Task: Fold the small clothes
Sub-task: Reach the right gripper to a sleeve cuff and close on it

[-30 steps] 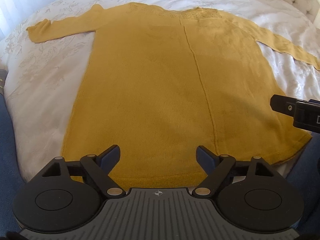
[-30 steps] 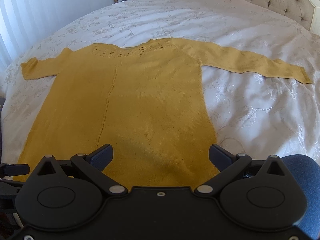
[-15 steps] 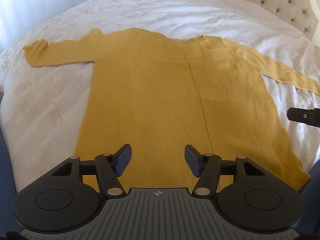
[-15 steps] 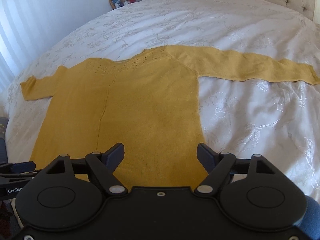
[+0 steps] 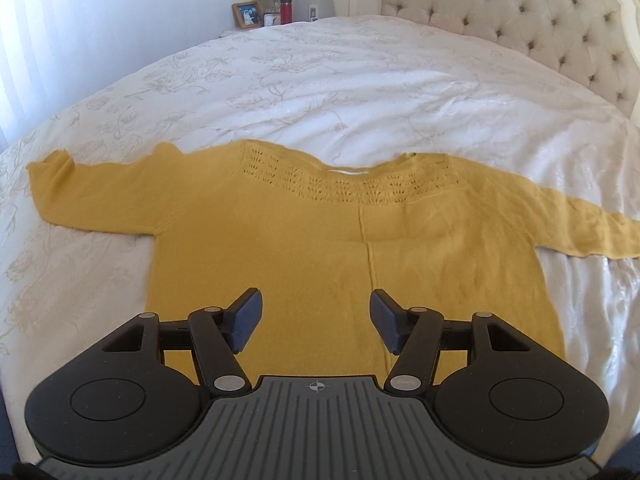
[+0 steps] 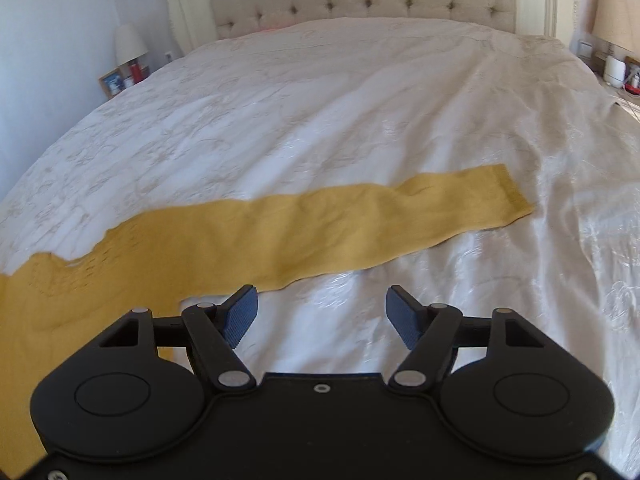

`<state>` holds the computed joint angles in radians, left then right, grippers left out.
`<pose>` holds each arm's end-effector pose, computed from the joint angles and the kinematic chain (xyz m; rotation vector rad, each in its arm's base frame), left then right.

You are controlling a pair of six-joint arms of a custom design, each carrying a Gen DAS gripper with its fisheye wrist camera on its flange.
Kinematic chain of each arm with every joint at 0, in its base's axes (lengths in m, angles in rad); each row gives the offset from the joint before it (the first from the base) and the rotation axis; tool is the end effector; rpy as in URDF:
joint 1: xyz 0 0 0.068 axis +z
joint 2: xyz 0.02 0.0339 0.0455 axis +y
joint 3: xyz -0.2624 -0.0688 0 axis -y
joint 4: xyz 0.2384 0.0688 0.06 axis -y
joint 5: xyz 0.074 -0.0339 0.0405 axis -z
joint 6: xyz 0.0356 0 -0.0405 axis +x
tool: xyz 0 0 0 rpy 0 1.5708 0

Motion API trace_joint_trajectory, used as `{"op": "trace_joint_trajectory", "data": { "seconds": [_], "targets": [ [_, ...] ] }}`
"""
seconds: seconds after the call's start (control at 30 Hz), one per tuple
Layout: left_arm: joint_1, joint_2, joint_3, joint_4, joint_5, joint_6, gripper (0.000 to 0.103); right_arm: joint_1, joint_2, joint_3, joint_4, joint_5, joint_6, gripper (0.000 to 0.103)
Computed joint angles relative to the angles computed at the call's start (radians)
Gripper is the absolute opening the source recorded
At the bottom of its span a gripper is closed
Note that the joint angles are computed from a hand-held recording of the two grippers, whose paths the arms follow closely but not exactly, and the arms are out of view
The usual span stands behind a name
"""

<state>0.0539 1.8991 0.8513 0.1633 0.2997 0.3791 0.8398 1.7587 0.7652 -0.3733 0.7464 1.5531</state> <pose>0.3442 0.0080 0.1018 0.5176 2.3533 -0.1701 0.1980 0.1846 0.1062 0.9180 2.1915 -0.1137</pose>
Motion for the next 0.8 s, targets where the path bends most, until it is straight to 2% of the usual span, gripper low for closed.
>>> {"op": "trace_joint_trajectory", "data": {
  "seconds": [0.2,0.23,0.33,0.5,0.63,0.8],
  "targets": [
    [-0.096,0.068,0.034,0.052,-0.065,-0.018,0.058,-0.228,-0.071,-0.208,0.134,0.016,-0.123,0.066],
    [-0.107,0.081,0.042,0.055,-0.072,-0.020,0.058,-0.270,-0.076,-0.232,0.160,0.018,-0.150,0.062],
    [-0.135,0.124,0.068,0.053,-0.097,-0.028,0.058,-0.428,-0.106,-0.354,0.356,-0.011,-0.273,0.056],
    [-0.149,0.207,0.116,0.052,-0.118,-0.029,0.058,-0.660,-0.057,-0.490,0.706,-0.129,-0.449,0.055],
    [-0.154,0.286,0.164,0.056,-0.157,-0.031,0.058,-0.750,0.051,-0.510,0.901,-0.215,-0.538,0.055],
    [-0.161,0.340,0.167,0.114,-0.177,-0.012,0.063,-0.813,0.185,-0.472,0.998,-0.271,-0.592,0.056]
  ]
}}
